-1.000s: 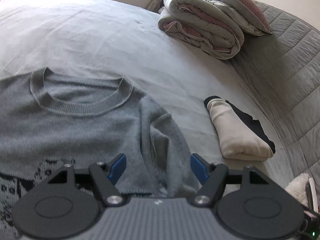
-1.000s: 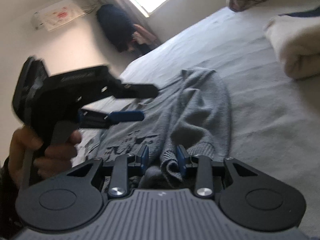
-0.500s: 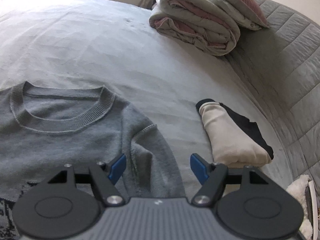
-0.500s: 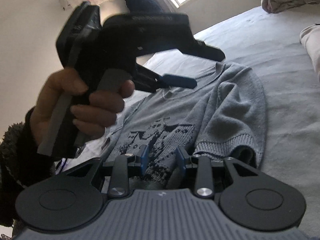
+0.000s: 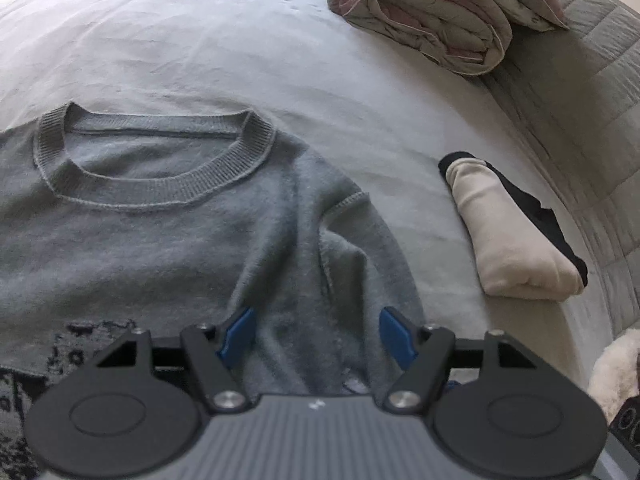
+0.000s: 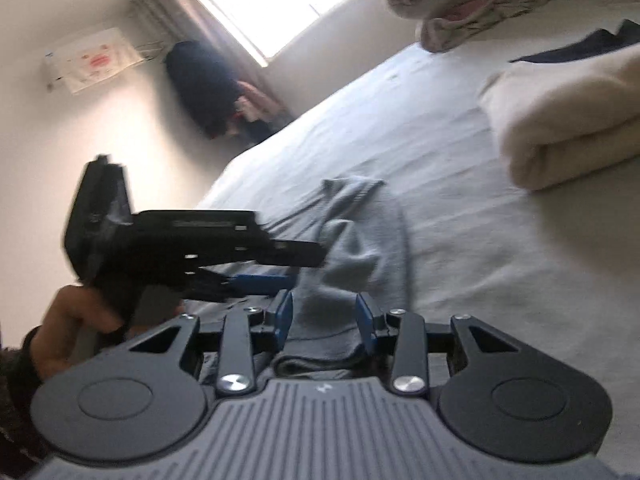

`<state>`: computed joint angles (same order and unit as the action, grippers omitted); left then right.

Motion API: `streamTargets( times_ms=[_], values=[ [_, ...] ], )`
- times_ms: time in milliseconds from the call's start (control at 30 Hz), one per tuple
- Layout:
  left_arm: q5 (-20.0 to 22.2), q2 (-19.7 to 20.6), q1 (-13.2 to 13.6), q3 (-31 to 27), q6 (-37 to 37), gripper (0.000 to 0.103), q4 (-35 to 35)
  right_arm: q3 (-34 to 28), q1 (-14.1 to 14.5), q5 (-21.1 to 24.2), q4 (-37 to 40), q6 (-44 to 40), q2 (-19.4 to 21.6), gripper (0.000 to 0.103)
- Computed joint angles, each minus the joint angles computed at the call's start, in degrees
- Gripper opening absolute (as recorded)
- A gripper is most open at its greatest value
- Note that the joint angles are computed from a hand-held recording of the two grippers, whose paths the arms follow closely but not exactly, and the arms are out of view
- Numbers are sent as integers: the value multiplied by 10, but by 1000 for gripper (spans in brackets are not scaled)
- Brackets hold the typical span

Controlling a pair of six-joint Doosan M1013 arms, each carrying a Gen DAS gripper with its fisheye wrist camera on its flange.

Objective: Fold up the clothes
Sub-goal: 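Grasp the sweater edge with the right gripper while the left gripper pinches the hem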

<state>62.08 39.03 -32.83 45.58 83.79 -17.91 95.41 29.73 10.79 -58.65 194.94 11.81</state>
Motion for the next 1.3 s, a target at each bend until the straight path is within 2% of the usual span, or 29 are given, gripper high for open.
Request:
streamTargets(
  times_ms=[167, 267, 300, 400, 500, 700, 767, 967, 1067, 1100, 1133, 1200, 1267, 1300],
  values=[
    [-3, 6, 0, -27, -29, 70, 12, 0, 2, 27, 3, 15, 0, 40],
    [-2, 12, 0, -43, -30, 68, 6, -5, 2, 36, 64, -43, 2, 40],
    [-1, 15, 0, -49, -31, 68, 3, -7, 5, 49, 73, -54, 3, 40],
    [10, 29, -4, -70, -34, 67, -5, -14, 14, 110, 34, -11, 4, 40],
    [23, 45, -12, -94, -30, 65, -9, -17, 19, 147, 30, -7, 4, 39],
    [76, 83, -32, -152, -24, 54, 16, -30, 23, 152, 101, -118, 11, 35],
    [87, 90, -39, -164, -22, 54, 36, -36, 24, 153, 123, -153, 15, 32],
    [109, 108, -56, -199, -50, 51, 103, -31, 22, 131, 134, -152, 13, 32],
    [133, 124, -61, -231, -63, 40, 122, -31, 22, 120, 141, -163, 13, 32],
    [143, 130, -60, -243, -69, 29, 117, -30, 22, 117, 138, -159, 12, 32],
    [158, 137, -58, -257, -80, 23, 103, -28, 21, 114, 135, -152, 11, 32],
    [172, 143, -58, -270, -85, 23, 98, -24, 20, 107, 123, -134, 8, 32],
    [177, 144, -60, -272, -77, 17, 109, -23, 20, 107, 109, -115, 7, 32],
    [180, 145, -61, -274, -72, 8, 116, -22, 22, 112, 91, -93, 6, 32]
  ],
)
